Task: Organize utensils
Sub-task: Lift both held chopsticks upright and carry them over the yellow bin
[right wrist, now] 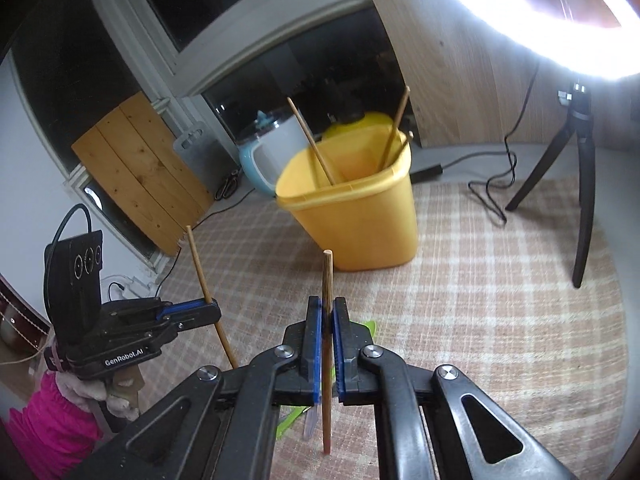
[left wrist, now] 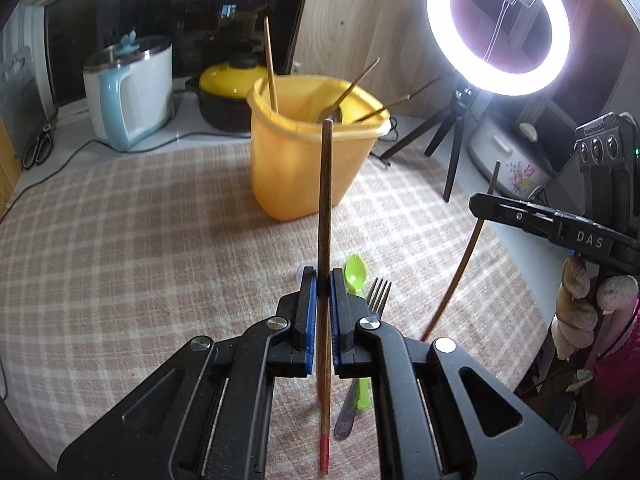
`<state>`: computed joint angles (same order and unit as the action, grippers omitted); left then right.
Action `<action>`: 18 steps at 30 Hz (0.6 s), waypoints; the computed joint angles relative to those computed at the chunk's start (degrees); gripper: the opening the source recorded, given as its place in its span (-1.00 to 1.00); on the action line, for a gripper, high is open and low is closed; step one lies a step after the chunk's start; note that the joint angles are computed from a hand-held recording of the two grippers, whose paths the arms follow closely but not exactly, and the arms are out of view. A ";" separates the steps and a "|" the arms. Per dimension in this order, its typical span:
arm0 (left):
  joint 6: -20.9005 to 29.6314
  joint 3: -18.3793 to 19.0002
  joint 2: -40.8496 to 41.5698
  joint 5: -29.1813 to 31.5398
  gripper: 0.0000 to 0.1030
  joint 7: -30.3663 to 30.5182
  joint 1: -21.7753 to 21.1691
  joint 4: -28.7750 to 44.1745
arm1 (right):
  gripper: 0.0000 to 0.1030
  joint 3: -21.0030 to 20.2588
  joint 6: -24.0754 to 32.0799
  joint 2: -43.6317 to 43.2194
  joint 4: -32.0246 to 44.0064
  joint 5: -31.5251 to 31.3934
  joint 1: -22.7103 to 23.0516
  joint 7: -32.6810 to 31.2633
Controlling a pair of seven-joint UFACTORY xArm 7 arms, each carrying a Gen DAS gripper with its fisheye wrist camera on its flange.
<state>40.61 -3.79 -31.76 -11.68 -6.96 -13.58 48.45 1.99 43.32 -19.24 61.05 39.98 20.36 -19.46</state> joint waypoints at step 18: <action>-4.16 1.17 1.45 1.62 -0.92 1.08 1.89 6.27 | -0.95 0.33 -7.03 -1.58 4.68 -5.15 1.05 2.62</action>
<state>36.45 -2.62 -30.31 -10.06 -5.88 -11.69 54.72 2.32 36.29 -20.82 65.74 34.83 21.41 -16.84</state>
